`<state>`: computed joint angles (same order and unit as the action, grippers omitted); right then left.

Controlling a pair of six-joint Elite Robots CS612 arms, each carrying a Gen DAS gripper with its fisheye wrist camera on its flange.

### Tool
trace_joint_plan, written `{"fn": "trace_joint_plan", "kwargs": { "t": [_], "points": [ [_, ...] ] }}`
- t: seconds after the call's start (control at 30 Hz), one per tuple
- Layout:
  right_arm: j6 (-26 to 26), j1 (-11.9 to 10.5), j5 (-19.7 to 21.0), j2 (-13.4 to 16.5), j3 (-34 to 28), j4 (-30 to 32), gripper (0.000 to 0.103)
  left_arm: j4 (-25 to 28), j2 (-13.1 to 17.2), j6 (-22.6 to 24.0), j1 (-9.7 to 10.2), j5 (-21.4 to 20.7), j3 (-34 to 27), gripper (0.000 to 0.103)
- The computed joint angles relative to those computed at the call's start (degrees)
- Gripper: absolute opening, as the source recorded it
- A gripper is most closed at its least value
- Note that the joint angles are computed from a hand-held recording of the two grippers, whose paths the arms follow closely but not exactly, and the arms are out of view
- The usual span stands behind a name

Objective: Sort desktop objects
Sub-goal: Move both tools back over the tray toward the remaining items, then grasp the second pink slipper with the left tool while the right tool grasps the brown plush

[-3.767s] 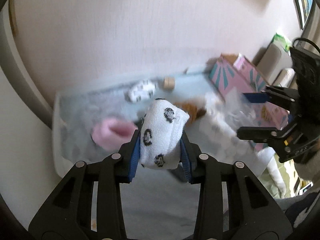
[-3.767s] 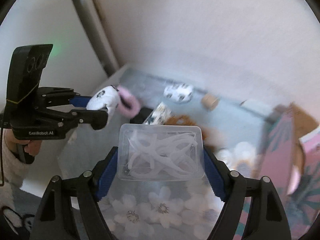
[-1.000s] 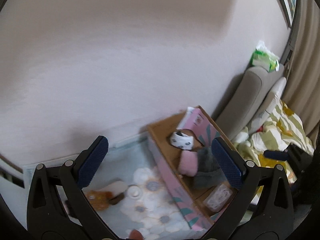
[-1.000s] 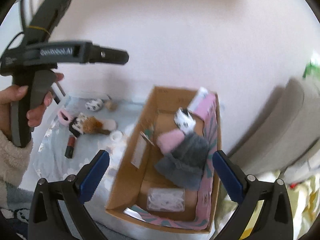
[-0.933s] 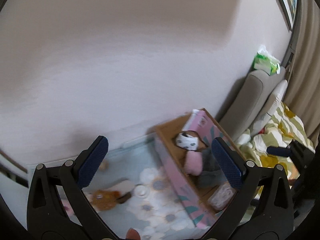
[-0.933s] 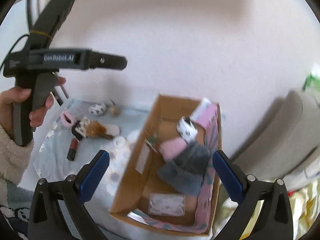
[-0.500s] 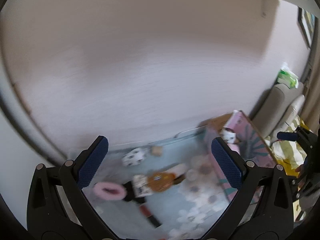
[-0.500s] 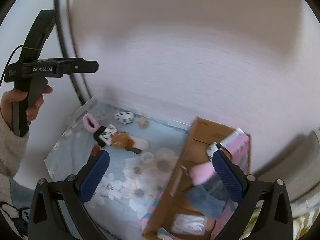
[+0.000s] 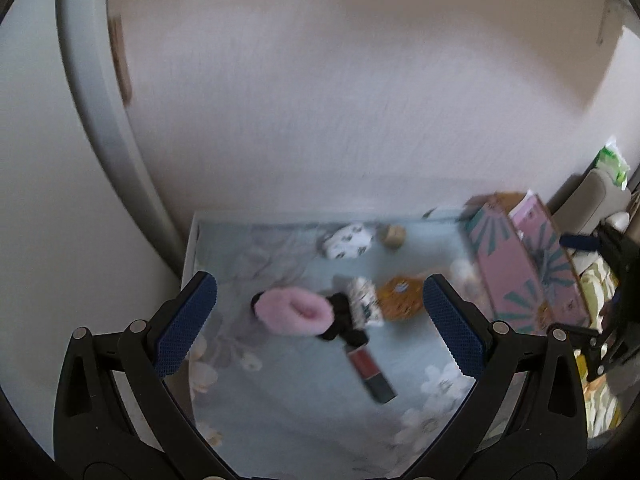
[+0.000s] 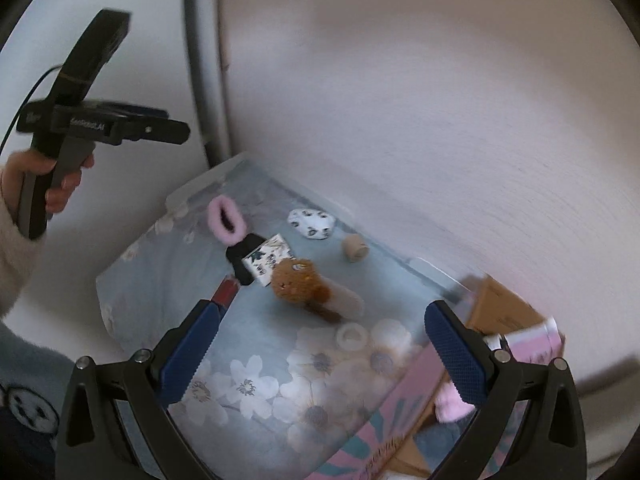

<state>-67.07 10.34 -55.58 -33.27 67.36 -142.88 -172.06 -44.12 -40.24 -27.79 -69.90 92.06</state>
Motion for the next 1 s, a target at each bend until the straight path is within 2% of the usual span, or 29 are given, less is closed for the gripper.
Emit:
{"fn": "trace_joint_plan", "kwargs": {
  "t": [0.2, 0.37, 0.43, 0.57, 0.63, 0.7, 0.93, 1.0],
  "points": [
    [-7.7, 2.0, -3.2, 2.9, -5.0, 6.2, 0.103, -0.3, 3.2, -0.2, 1.39, -4.8, -0.8, 0.102],
    [-12.1, 3.8, -7.1, 7.1, -11.0, 10.3, 0.103, -3.0, 6.9, -0.2, 2.56, -7.7, -2.2, 0.1],
    [-14.0, 4.3, -8.2, 8.5, -12.6, 10.6, 0.103, -4.8, 8.0, -0.2, 2.91, -8.4, -2.5, 0.096],
    [-17.1, 5.5, -11.3, 11.1, -15.5, 10.6, 0.102, -8.7, 9.8, -0.2, 3.2, -8.4, -2.9, 0.095],
    [-18.1, 5.9, -12.4, 11.9, -16.3, 10.6, 0.103, -8.9, 10.5, -0.7, 3.42, -8.4, -3.4, 0.093],
    [-18.7, 6.2, -13.6, 12.7, -17.2, 10.5, 0.103, -9.2, 11.1, -1.5, 3.62, -8.9, -3.8, 0.088],
    [-19.9, 6.5, -13.5, 13.9, -18.6, 11.4, 0.102, -9.8, 12.0, -3.6, 4.16, -10.7, -4.6, 0.068],
    [-20.6, 6.6, -13.5, 14.2, -19.1, 11.8, 0.099, -9.5, 12.1, -3.6, 4.18, -10.6, -4.8, 0.061]
  ]
}}
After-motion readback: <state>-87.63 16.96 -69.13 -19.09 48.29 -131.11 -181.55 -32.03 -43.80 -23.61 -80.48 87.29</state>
